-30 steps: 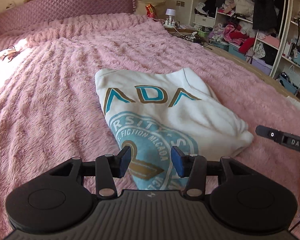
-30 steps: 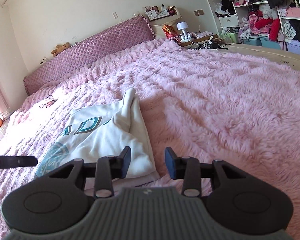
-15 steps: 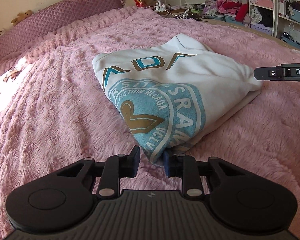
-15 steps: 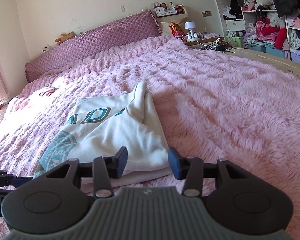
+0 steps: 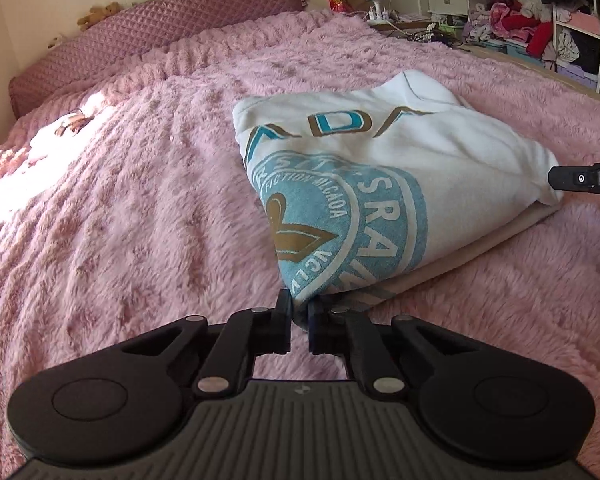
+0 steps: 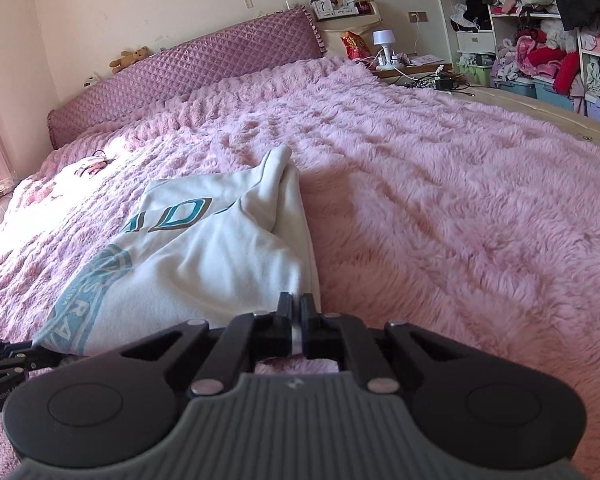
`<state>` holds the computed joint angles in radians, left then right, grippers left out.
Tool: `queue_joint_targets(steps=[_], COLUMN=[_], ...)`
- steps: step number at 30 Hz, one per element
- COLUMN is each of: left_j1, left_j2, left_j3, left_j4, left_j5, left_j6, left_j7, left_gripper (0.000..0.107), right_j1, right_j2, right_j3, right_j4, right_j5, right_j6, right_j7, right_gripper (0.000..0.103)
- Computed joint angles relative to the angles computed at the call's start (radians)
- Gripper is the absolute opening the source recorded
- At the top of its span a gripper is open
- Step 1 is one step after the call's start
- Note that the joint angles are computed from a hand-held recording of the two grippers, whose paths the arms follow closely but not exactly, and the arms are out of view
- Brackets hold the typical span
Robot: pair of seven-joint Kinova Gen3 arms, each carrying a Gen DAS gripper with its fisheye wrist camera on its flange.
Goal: Fold small clothes
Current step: 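Press the folded bundle flat with the left gripper while the right gripper smooths its side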
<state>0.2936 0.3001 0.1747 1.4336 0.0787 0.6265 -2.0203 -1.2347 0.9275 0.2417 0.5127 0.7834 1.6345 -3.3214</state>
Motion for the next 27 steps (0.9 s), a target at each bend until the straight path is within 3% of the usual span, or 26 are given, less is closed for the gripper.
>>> queue_joint_targets(steps=[5, 7, 9, 12, 14, 16, 18, 22, 24, 25, 27], left_j1=[0.019, -0.018, -0.042, -0.08, -0.096, -0.157, -0.189, -0.162, -0.149, -0.143, -0.132], left_j2=[0.015, 0.008, -0.009, -0.036, -0.051, -0.048, -0.024, 0.024, 0.049, 0.06, 0.078], left_j3=[-0.009, 0.01, 0.011, 0.006, -0.006, 0.048, 0.086, 0.072, 0.067, 0.063, 0.054], left_j4=[-0.004, -0.016, -0.016, -0.017, -0.014, -0.03, -0.068, -0.113, -0.131, -0.141, -0.156], left_j5=[-0.042, 0.003, 0.033, 0.108, 0.19, 0.271, 0.336, 0.414, 0.417, 0.414, 0.401], left_j6=[0.025, 0.054, 0.076, 0.1, 0.087, 0.079, 0.093, 0.107, 0.115, 0.124, 0.146], left_j7=[0.015, -0.023, -0.044, -0.077, -0.116, -0.132, -0.157, -0.176, -0.155, -0.137, -0.098], left_gripper=[0.008, 0.015, 0.02, 0.02, 0.02, 0.02, 0.023, 0.024, 0.024, 0.024, 0.027], right_j1=[0.008, 0.008, 0.009, -0.016, -0.027, 0.003, 0.047, 0.156, 0.209, 0.232, 0.265], right_j2=[-0.004, -0.015, -0.041, -0.07, -0.11, -0.132, -0.127, -0.117, -0.088, -0.067, -0.026], right_j3=[-0.019, -0.023, -0.034, -0.012, 0.003, -0.002, -0.008, -0.022, -0.035, -0.033, -0.021], right_j4=[0.013, 0.029, 0.067, 0.12, 0.199, 0.226, 0.211, 0.18, 0.11, 0.064, -0.013], right_j5=[-0.026, -0.034, -0.043, 0.005, 0.073, 0.117, 0.14, 0.138, 0.102, 0.073, 0.03], right_j6=[-0.005, -0.01, -0.031, -0.051, -0.115, -0.165, -0.194, -0.294, -0.294, -0.281, -0.253], right_j7=[0.007, 0.001, -0.012, -0.045, -0.076, -0.065, -0.019, 0.094, 0.167, 0.206, 0.248], right_gripper=[0.0, 0.0, 0.007, 0.015, 0.027, 0.027, 0.027, 0.027, 0.028, 0.029, 0.042])
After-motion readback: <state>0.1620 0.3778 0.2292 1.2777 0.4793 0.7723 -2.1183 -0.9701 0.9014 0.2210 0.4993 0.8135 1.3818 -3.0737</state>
